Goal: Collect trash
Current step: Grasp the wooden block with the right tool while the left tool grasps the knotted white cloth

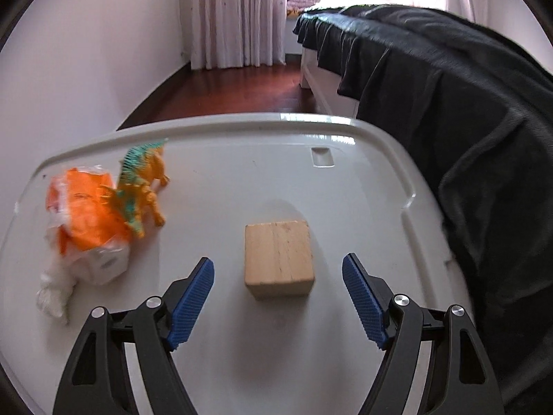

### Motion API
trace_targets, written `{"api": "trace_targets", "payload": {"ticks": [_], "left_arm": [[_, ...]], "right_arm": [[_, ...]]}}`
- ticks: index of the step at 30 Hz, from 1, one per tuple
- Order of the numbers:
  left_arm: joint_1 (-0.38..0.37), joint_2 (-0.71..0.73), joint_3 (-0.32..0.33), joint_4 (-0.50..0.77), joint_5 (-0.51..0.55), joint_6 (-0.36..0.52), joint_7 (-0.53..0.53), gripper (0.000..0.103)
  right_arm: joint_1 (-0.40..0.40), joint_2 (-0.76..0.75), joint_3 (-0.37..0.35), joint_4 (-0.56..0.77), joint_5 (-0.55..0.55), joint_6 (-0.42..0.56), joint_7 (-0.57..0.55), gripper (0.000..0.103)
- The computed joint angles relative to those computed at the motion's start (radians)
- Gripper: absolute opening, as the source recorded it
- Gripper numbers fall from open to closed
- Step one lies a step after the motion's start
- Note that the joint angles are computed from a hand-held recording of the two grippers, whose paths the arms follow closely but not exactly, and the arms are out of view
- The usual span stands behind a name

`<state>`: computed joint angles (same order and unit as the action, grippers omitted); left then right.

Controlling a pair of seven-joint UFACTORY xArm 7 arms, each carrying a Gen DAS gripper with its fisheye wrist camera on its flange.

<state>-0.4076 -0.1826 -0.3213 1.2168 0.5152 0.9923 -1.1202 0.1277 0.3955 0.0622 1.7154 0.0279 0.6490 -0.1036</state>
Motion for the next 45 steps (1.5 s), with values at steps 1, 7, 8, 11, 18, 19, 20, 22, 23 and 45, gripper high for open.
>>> {"api": "trace_targets", "payload": {"ticks": [1,7,8,11,18,19,20,22,23,45], "left_arm": [[0.001,0.003,0.001,0.001,-0.002,-0.003,0.001,0.080],[-0.002,0.010,0.005,-0.008,-0.017,-0.012,-0.001,0.080],[-0.003,0.010,0.004,-0.010,-0.013,-0.011,-0.002,0.080],[-0.005,0.008,0.005,-0.023,-0.011,-0.020,-0.006,0.080],[-0.011,0.016,-0.007,-0.031,0.019,-0.010,-0.020,0.080],[-0.014,0.019,-0.008,-0.028,0.024,-0.007,-0.018,0.080],[-0.017,0.025,-0.009,-0.020,0.028,-0.002,-0.015,0.080],[-0.023,0.039,-0.005,0.000,0.025,0.002,-0.004,0.080],[-0.026,0.049,-0.001,0.015,0.021,0.002,0.007,0.080],[-0.150,0.605,0.223,0.671,-0.062,0.087,0.265,0.080]], "right_arm": [[0.003,0.024,0.000,0.036,-0.002,0.036,0.003,0.068],[0.023,0.007,-0.013,0.023,-0.032,0.063,0.052,0.034],[0.022,-0.007,-0.009,0.007,-0.030,0.064,0.049,0.034],[0.002,-0.062,0.012,-0.041,0.024,0.085,0.032,0.034],[-0.035,-0.295,0.053,-0.218,0.277,0.064,-0.106,0.034],[-0.029,-0.341,0.050,-0.258,0.302,0.058,-0.123,0.034],[-0.021,-0.378,0.045,-0.293,0.315,0.051,-0.133,0.034],[0.000,-0.443,0.036,-0.346,0.338,0.047,-0.156,0.034],[0.009,-0.471,0.030,-0.371,0.351,0.045,-0.167,0.034],[-0.006,-0.499,-0.054,-0.377,0.465,0.070,-0.184,0.035]]}}
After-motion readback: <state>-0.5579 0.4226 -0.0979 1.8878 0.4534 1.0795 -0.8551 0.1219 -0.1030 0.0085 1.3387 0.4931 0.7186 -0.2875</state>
